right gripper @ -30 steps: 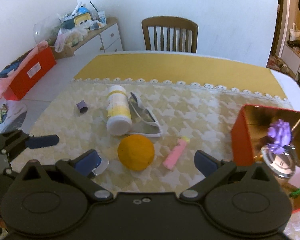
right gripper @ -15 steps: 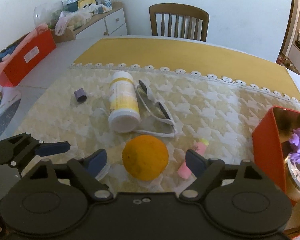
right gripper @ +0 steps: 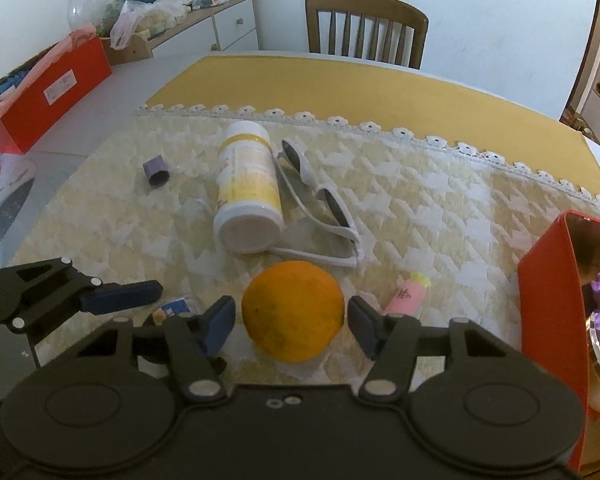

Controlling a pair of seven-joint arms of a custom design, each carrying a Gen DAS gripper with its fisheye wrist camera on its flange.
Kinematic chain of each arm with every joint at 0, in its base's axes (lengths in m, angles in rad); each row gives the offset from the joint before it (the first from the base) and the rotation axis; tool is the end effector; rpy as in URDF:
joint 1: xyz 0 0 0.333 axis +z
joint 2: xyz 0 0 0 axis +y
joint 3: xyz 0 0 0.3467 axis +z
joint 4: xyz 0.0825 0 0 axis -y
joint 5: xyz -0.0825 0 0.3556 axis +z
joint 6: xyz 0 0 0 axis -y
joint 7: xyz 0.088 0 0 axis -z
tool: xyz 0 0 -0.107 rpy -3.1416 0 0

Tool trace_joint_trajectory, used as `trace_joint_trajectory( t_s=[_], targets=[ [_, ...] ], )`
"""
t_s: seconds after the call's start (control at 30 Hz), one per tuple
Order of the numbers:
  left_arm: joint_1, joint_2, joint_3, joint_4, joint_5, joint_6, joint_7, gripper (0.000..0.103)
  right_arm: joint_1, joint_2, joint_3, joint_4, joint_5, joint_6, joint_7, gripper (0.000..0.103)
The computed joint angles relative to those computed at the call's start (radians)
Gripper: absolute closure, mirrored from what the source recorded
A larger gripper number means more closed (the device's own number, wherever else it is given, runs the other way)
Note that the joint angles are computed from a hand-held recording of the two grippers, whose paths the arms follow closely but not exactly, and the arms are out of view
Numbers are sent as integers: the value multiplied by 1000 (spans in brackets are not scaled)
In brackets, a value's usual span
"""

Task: Organize rigid objects
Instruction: 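Grasp the orange ball with the right tool while the left tool grasps the blue-labelled black bottle, then carry the orange ball and black bottle over the red tin box with both tools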

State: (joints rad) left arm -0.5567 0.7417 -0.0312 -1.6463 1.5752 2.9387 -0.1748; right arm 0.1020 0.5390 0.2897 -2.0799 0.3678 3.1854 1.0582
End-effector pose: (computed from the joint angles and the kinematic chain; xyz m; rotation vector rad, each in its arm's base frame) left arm 0.5343 -0.4294 0.2420 -1.4972 2.0745 -0.8340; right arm 0.5956 0.1912 0.2823 -2.1910 1.3768 -0.3556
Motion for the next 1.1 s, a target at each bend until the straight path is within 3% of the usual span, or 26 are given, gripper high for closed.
trace_joint_trajectory(
  t_s=[0.13, 0.4, 0.5, 0.7, 0.87, 1.1],
  targets=[
    [2, -1, -6, -2, -68, -9, 61, 65, 17, -4, -18, -4, -4, 3, 8, 49],
    [-26, -8, 22, -12, -190, -13, 150, 65, 63, -24, -66, -28, -22, 16, 28, 50],
    [-42, -18, 39, -24, -202, -13, 149, 65, 96, -37, -102, -43, -29, 16, 46, 50],
    [-55, -45, 45, -49, -227, -24, 149, 65, 102, -76, -116, -90, -36, 24, 70, 50],
    [-57, -77, 41, -69, -222, -23, 133, 65, 62, -121, -81, -136, -34, 31, 73, 51],
    [-57, -117, 16, -81, -223, -29, 129, 65, -87, -204, 57, -208, -17, 44, 35, 51]
  ],
)
